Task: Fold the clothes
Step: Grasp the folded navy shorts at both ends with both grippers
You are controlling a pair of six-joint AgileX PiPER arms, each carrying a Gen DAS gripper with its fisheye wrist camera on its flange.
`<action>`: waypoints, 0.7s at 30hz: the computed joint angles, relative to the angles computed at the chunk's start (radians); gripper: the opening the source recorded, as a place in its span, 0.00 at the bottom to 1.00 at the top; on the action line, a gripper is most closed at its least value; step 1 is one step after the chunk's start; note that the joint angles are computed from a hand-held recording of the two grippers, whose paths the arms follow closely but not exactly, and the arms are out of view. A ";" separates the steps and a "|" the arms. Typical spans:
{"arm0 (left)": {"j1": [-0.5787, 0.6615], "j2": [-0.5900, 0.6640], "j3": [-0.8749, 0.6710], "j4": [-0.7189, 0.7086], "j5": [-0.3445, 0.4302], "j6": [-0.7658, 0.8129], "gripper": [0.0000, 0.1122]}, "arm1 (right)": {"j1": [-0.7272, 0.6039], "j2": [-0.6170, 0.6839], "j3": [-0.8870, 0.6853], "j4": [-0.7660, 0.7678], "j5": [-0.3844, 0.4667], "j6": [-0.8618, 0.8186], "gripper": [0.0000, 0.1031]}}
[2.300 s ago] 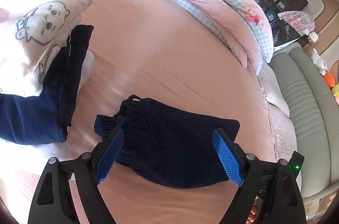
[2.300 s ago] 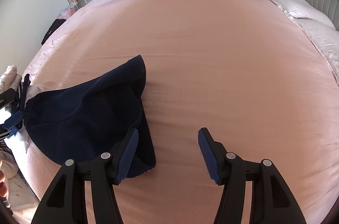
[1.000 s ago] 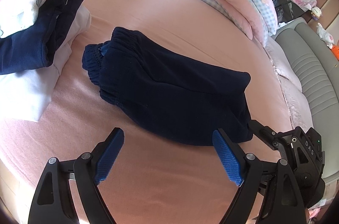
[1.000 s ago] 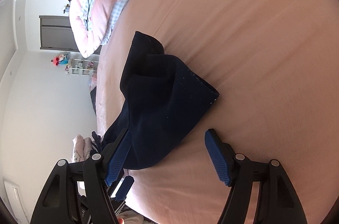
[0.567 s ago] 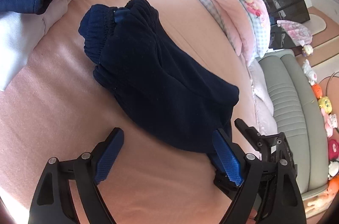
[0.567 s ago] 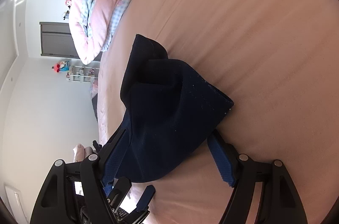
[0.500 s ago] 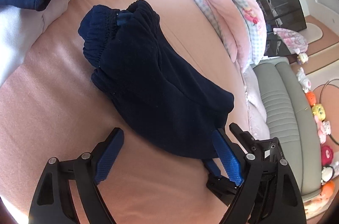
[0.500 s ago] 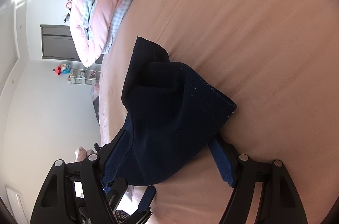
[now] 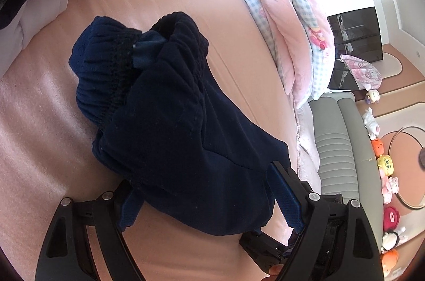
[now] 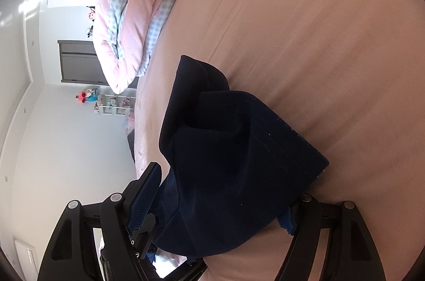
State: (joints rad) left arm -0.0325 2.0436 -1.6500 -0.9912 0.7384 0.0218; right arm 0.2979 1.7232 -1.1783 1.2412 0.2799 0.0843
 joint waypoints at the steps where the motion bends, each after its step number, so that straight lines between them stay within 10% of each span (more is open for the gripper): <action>1: 0.000 0.003 -0.003 0.000 -0.002 -0.008 0.76 | 0.004 0.010 -0.013 -0.023 -0.006 0.019 0.74; 16: 0.029 0.023 0.013 -0.161 0.007 0.063 0.82 | 0.051 0.101 -0.174 -0.530 -0.035 0.454 0.92; 19: 0.042 0.020 0.040 -0.240 0.010 0.124 0.81 | 0.050 0.091 -0.153 -0.565 -0.040 0.497 0.83; 21: 0.045 0.014 0.057 -0.255 -0.002 0.114 0.75 | 0.056 0.077 -0.123 -0.692 -0.052 0.635 0.55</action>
State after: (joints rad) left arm 0.0129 2.0576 -1.5927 -1.2465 0.7368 0.1353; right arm 0.3537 1.8005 -1.3016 0.5492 0.2284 0.7195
